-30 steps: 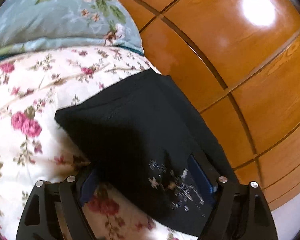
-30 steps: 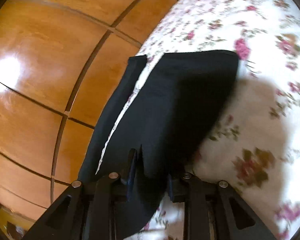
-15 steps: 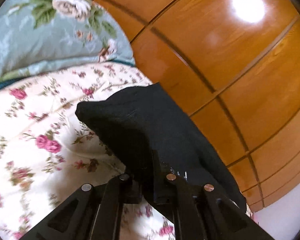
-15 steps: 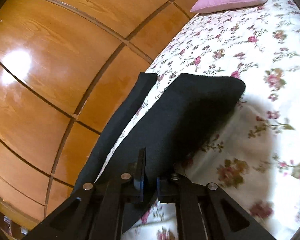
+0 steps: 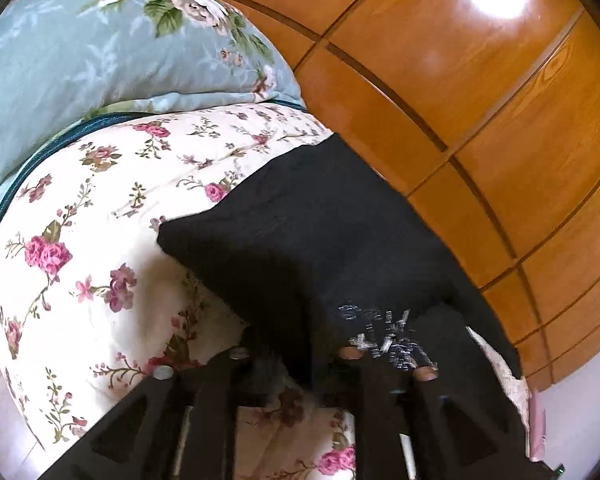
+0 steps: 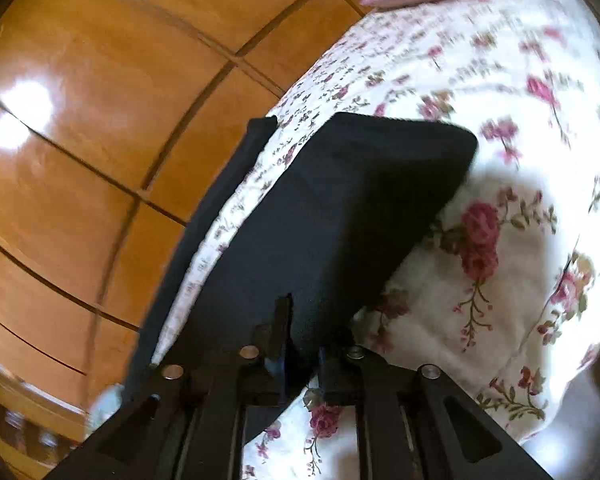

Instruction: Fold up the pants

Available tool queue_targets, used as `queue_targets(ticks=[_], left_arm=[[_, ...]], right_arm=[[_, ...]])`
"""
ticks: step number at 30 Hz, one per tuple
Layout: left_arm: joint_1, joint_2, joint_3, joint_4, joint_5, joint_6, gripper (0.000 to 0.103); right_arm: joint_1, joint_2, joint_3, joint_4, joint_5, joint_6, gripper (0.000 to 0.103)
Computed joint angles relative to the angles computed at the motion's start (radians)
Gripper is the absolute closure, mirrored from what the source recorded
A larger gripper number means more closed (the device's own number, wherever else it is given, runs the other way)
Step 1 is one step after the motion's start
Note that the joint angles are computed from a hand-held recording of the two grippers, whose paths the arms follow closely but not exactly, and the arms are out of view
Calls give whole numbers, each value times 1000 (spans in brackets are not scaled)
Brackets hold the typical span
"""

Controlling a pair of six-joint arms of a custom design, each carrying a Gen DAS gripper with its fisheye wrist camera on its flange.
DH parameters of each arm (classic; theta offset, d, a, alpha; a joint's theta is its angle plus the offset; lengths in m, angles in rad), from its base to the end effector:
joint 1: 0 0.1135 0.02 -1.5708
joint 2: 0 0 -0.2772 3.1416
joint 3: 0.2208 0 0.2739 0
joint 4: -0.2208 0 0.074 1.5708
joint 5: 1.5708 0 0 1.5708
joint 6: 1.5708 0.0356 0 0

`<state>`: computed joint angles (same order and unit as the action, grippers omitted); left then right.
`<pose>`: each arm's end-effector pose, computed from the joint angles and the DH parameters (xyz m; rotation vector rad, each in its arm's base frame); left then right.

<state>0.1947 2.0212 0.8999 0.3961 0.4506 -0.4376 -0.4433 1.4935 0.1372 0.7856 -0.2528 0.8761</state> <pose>0.3858 0.0603 0.0781 -0.4850 2.2382 -0.6425 0.1893 -0.0800 0.0829 1.2061 1.7999 0.5218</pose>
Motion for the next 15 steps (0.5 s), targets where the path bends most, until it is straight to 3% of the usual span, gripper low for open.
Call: queue_targets(ticks=[2, 4, 6, 7, 9, 10, 12, 15], left_arm=[[-5, 16, 3, 53, 32, -34, 47], [2, 35, 20, 64, 60, -60, 41], [-8, 55, 61, 37, 34, -82, 42], [-15, 70, 89, 22, 19, -90, 45], [-41, 71, 130, -68, -69, -57, 75], [-50, 77, 158, -120, -100, -38, 94], [-41, 63, 136, -90, -85, -63, 97], [-9, 1, 79, -68, -31, -76, 97]], right_arm=[[-39, 14, -12, 47, -26, 10, 73], [-81, 10, -19, 74, -39, 10, 60], [-123, 15, -12, 74, -28, 12, 59], [-136, 29, -6, 82, -32, 14, 59], [-163, 86, 20, 101, -40, 20, 72], [-171, 86, 43, 44, -40, 6, 87], [-187, 68, 61, -19, -46, -21, 91], [-195, -85, 27, -114, -5, -68, 93]])
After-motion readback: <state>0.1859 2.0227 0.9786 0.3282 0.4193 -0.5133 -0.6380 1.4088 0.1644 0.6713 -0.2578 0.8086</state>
